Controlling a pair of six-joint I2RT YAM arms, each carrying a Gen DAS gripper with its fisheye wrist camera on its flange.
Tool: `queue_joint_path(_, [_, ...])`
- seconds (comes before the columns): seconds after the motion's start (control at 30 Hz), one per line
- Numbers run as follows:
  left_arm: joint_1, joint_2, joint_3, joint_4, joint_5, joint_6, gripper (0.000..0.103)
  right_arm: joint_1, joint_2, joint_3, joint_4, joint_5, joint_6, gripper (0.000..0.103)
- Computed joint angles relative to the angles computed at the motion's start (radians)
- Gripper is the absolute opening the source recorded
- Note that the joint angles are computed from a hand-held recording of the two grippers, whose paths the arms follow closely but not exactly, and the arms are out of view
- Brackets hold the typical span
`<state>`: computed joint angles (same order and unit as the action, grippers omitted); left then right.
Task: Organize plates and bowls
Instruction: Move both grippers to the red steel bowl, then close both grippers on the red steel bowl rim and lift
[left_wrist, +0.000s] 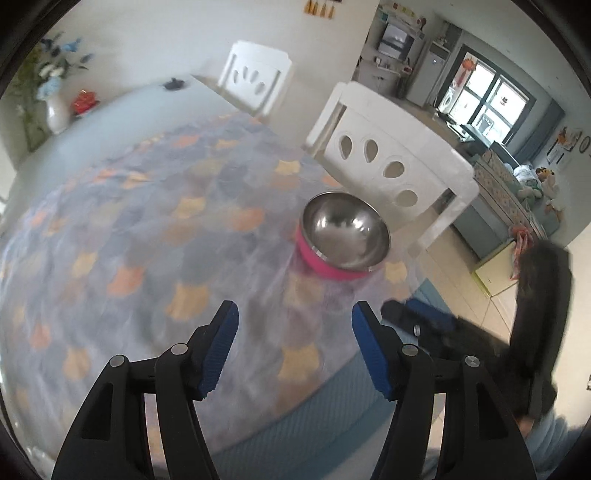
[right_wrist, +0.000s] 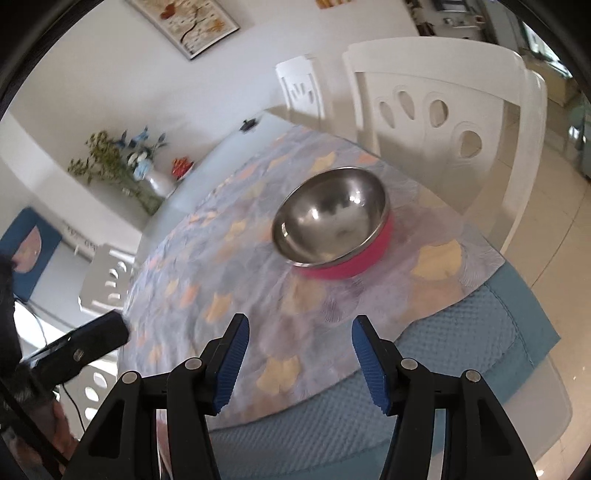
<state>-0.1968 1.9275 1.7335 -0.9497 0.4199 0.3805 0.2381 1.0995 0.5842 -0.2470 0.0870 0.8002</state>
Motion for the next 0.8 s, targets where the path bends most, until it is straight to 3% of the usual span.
queue_joint_path(0.1, [-0.042, 0.134, 0.146, -0.023, 0.004, -0.062, 0.062, 0.013, -0.001, -0.023, 0.055, 0.133, -0.009, 0.056])
queue_joint_path(0.2, [-0.085, 0.267, 0.303, -0.054, 0.009, -0.105, 0.062, 0.068, 0.047, -0.021, 0.145, 0.400, -0.085, 0.056])
queue_joint_path(0.27, [-0.106, 0.334, 0.376, -0.066, 0.001, -0.106, 0.062, 0.065, 0.111, 0.015, 0.155, 0.468, -0.128, 0.060])
queue_joint_path(0.37, [-0.138, 0.472, 0.541, -0.128, -0.036, -0.109, 0.062, 0.014, 0.233, 0.056, 0.184, 0.399, -0.140, 0.060])
queue_joint_path(0.5, [-0.170, 0.683, 0.839, -0.301, -0.148, -0.123, 0.057, -0.082, 0.356, 0.057, 0.245, 0.169, -0.097, 0.055])
queue_joint_path(0.63, [-0.164, 0.698, 0.806, -0.289, -0.093, -0.105, 0.051, -0.115, 0.421, 0.069, 0.271, 0.093, -0.107, 0.044])
queue_joint_path(0.7, [-0.164, 0.699, 0.784, -0.288, -0.072, -0.073, 0.039, -0.118, 0.438, 0.074, 0.281, 0.089, -0.114, 0.042])
queue_joint_path(0.8, [-0.172, 0.603, 0.603, -0.183, -0.072, -0.024, 0.032, -0.121, 0.451, 0.077, 0.293, 0.076, -0.129, 0.035])
